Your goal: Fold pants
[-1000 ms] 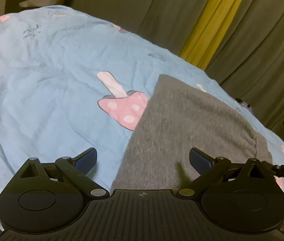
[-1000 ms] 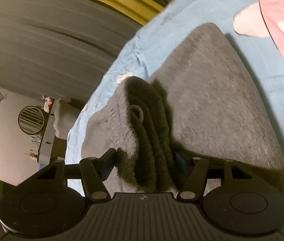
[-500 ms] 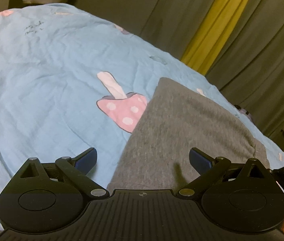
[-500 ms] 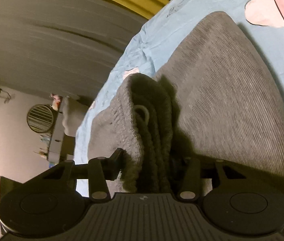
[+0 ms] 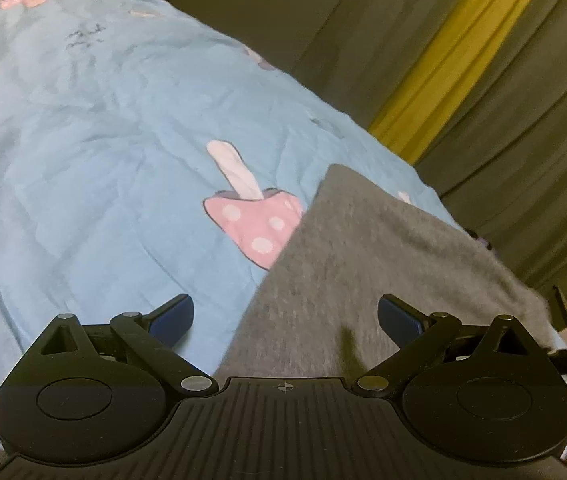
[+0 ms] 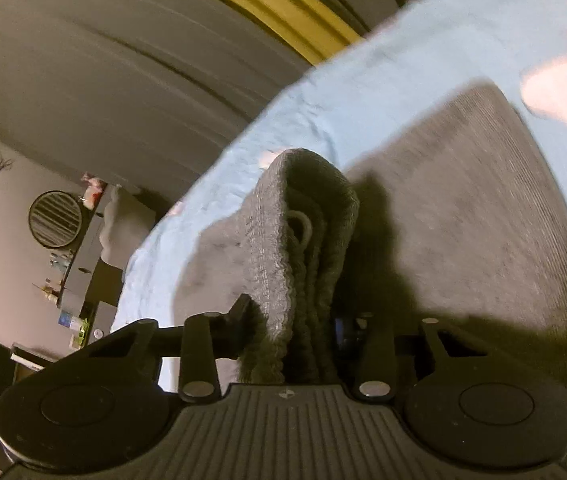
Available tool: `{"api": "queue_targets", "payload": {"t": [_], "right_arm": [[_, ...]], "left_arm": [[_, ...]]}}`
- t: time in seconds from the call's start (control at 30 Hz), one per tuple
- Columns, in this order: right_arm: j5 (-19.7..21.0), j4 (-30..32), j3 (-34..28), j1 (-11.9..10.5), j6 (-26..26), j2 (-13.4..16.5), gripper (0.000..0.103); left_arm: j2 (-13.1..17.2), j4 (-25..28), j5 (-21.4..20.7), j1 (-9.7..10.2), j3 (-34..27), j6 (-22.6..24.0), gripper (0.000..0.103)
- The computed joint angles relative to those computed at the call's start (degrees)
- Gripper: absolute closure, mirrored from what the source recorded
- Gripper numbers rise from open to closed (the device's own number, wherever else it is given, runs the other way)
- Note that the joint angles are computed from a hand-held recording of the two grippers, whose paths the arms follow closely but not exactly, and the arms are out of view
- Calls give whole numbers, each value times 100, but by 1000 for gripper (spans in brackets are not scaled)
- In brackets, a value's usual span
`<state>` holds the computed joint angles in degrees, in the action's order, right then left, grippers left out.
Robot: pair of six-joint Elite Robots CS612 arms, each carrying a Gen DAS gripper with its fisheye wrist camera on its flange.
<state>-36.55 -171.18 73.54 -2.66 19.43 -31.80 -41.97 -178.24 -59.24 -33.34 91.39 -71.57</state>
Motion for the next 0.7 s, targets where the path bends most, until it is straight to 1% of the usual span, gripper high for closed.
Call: {"api": "queue_targets", "payload": {"t": [0.1,0.13,0.23,0.4,0.53,0.6,0.7], "right_arm": [[227,-496,50,-28,277,-68,67],[338,-690,53,-45,445,-78,67],[509,-1016,62,-85,728,-109,68],[519,-1399,146,-124,1011,-169,68],[480,-1754,243,-207,1384,-187,68],[421,-1841,302,-256,1467,-204,68],[235,-1903,407,-332,1646,-212,68]], "left_arm": [[-12,-25,56,-4,27,-71,2],[-14,-47,85,-8,39,-97,2],[-12,-82,40,3,45,-98,2],[-16,-80,43,-4,44,-19,2],[-13,-146,-3,0,53,22,2],[-4,-203,-63,3,45,145,2],[7,-134,-120,-5,-15,435,2]]}}
